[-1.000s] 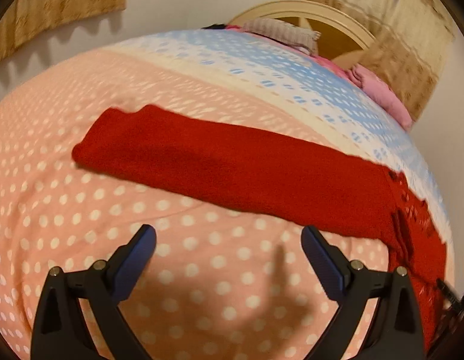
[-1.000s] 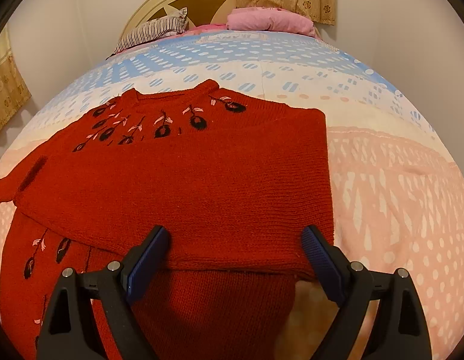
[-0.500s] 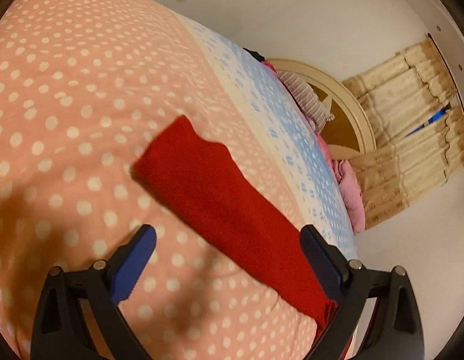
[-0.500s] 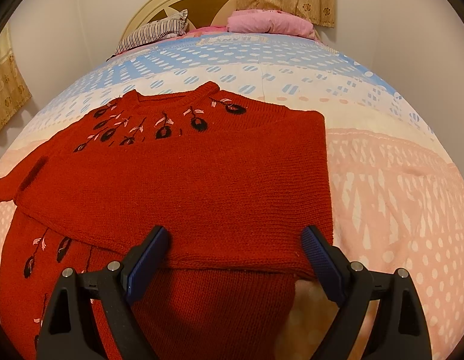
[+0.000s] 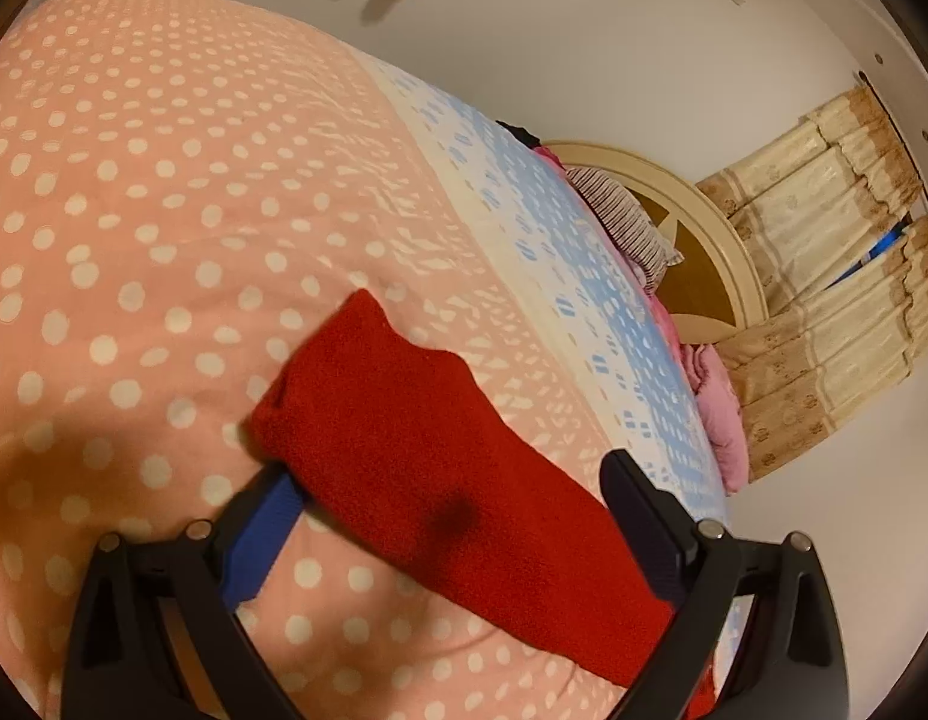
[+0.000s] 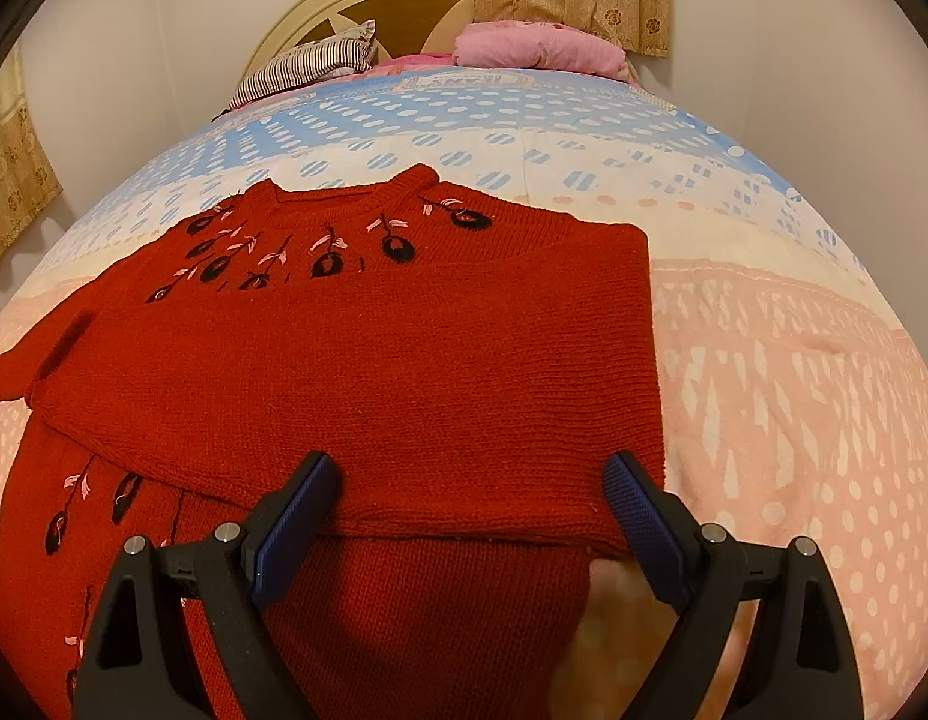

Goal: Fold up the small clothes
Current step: 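Move the left gripper to the other sleeve cuff and close on it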

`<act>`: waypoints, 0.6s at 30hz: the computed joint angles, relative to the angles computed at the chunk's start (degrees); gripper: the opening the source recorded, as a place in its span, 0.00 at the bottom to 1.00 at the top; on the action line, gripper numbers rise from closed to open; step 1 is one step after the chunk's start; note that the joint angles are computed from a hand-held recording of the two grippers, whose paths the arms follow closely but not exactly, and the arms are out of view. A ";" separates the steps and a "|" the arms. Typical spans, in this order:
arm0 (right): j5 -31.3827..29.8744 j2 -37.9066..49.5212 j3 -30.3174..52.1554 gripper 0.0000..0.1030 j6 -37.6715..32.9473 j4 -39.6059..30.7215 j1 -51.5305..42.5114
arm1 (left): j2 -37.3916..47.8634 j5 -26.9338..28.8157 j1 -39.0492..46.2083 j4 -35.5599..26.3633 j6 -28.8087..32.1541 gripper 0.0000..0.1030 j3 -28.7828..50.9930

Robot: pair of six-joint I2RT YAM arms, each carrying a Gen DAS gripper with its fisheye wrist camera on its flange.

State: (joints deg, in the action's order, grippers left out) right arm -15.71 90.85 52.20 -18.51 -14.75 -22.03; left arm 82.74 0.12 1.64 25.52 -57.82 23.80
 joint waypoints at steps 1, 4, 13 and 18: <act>-0.02 -0.02 -0.01 0.89 0.03 0.00 0.01 | 0.05 -0.28 0.03 0.15 0.36 0.95 -0.09; 0.05 -0.04 -0.05 0.89 0.06 0.06 0.07 | -0.27 -1.62 0.00 -1.11 1.37 0.85 0.27; 0.00 -0.02 -0.09 0.89 -0.05 0.13 0.00 | -2.26 2.56 3.09 -0.64 5.08 0.07 -2.28; 0.02 0.03 -0.12 0.89 -0.03 0.23 0.03 | -8.58 0.20 2.28 -5.32 7.82 0.06 -1.93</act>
